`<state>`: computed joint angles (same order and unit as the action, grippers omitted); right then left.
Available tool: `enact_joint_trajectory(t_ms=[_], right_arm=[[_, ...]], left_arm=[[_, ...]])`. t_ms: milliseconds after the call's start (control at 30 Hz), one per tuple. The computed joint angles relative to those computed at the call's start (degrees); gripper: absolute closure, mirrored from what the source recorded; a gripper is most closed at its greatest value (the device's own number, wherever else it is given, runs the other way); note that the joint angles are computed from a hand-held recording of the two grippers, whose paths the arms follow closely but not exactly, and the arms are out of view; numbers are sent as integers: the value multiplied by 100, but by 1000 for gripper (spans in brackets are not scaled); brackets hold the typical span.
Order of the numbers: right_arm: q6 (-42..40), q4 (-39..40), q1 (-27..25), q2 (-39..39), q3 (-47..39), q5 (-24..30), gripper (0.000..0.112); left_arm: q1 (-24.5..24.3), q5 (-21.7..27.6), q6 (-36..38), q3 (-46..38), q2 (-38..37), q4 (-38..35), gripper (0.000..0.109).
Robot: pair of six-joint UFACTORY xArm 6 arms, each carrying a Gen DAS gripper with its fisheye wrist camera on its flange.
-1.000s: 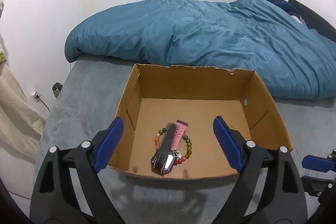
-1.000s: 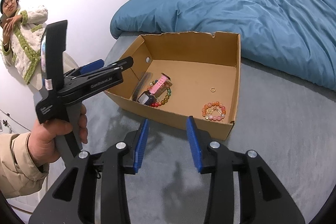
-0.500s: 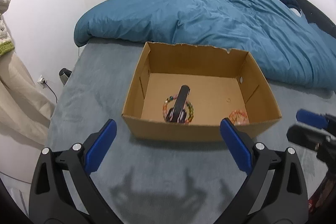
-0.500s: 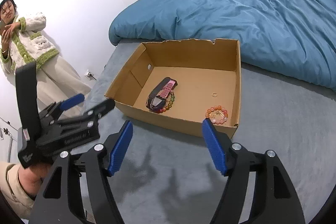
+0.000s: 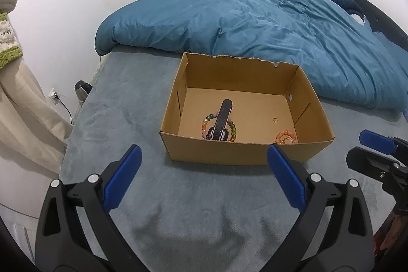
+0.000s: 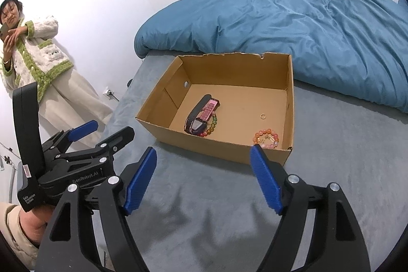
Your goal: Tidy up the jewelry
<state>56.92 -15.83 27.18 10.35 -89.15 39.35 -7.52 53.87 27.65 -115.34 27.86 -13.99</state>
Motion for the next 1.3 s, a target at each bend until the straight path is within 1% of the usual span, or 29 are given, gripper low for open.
enact_joint_trajectory(t_ms=[200,300,433,467,567,633,733,833,1000,1100,1133,1200,1300], right_arm=[[44,-7,35,-39,31,28,38],[54,-19,42,-43,36,32,38],[55,-26,48,-46,39,41,38],[52,-33,55,-50,36,51,38],[62,-31,58,-53,40,58,38],[96,-47,74,-62,53,58,38],[105,-46,104,-76,76,66,38],[98,-28,123,-66,84,72,38],[100,2,132,-69,106,86,38],[45,54,133,-53,101,106,38],[38,62,135,-57,112,114,38],[40,61,140,-69,139,108,37],[27,72,141,-73,155,111,37]], left_arm=[[-7,29,-57,15,-30,64,14],[-11,127,-131,-25,-21,171,14],[-29,-272,-182,339,-194,321,14],[-25,-264,-177,343,-201,303,14],[14,-25,-183,162,-102,159,14],[26,-27,-313,138,-70,223,14],[-2,-126,-421,200,-74,512,14],[17,93,-386,46,17,436,14],[51,25,-522,114,-18,401,14],[62,-153,-427,294,-114,328,14],[59,-138,-376,303,-119,321,14],[57,-4,-315,252,-89,306,14],[90,206,-429,129,-19,261,14]])
